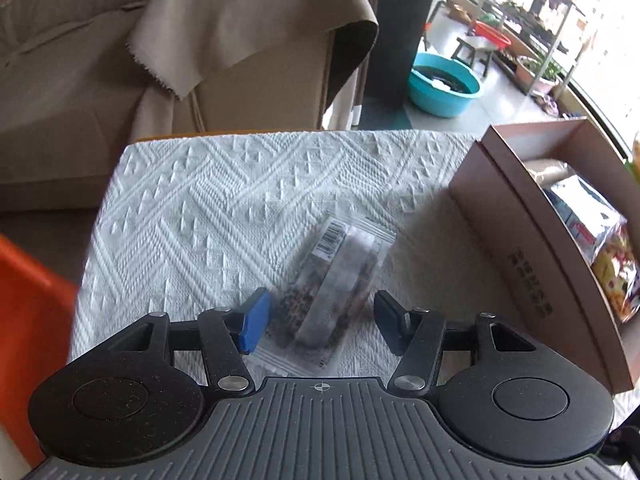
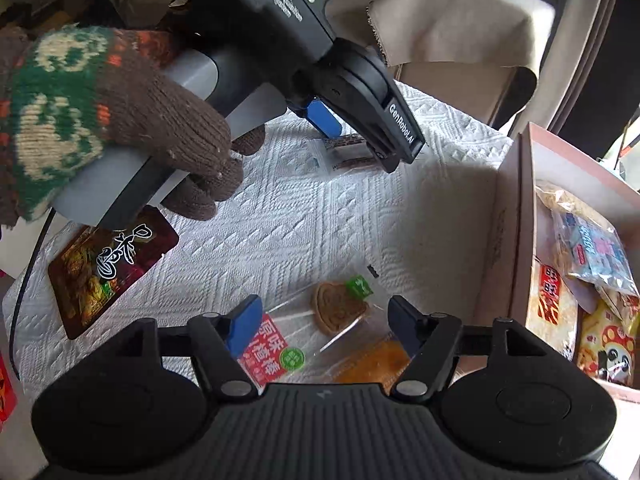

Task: Organize snacks
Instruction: 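Grasp the dark bar pack with left gripper while right gripper grasps the round orange cake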

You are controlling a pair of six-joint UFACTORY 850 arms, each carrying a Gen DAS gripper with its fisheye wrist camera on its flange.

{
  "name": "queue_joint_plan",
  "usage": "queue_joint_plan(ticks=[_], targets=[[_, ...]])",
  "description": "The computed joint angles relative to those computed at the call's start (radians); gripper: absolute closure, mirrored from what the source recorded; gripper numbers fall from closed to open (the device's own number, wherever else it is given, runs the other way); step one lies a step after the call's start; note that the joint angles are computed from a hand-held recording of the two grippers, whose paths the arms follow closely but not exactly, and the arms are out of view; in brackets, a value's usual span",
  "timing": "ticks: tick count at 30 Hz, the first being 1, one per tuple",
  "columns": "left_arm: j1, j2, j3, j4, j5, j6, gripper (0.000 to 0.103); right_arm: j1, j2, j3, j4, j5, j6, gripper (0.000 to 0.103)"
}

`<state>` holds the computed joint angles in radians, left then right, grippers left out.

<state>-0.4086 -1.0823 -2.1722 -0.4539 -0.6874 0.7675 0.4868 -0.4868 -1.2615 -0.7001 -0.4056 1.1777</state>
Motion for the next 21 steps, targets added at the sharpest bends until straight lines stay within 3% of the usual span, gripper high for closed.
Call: queue_joint_plan(ticks=[3,6,8,12,17,21], targets=[[0.007,0.055,0.087,-0.012,0.003,-0.002,0.057,0.004,0.008,0.018,0.018,-0.036,0.016,0.029],[0.03,0.126,0.207,-0.067,0.011,-0.028,0.057,0.012,0.005,0.028,-0.014,-0.085,0.032,0.029],[0.032,0.199,0.328,-0.064,0.072,-0.026,0.058,0.0,0.024,0.056,0.041,-0.062,-0.011,0.029],[0.029,0.315,0.514,-0.057,0.145,-0.079,0.058,0.006,0.068,0.125,-0.021,-0.049,0.029,0.043],[0.0,0.442,0.713,-0.028,0.239,-0.188,0.058,0.014,0.162,0.258,-0.121,0.002,0.064,0.043],[-0.047,0.509,0.806,0.013,0.255,-0.317,0.058,0.01,0.239,0.355,-0.189,0.005,0.093,0.043]])
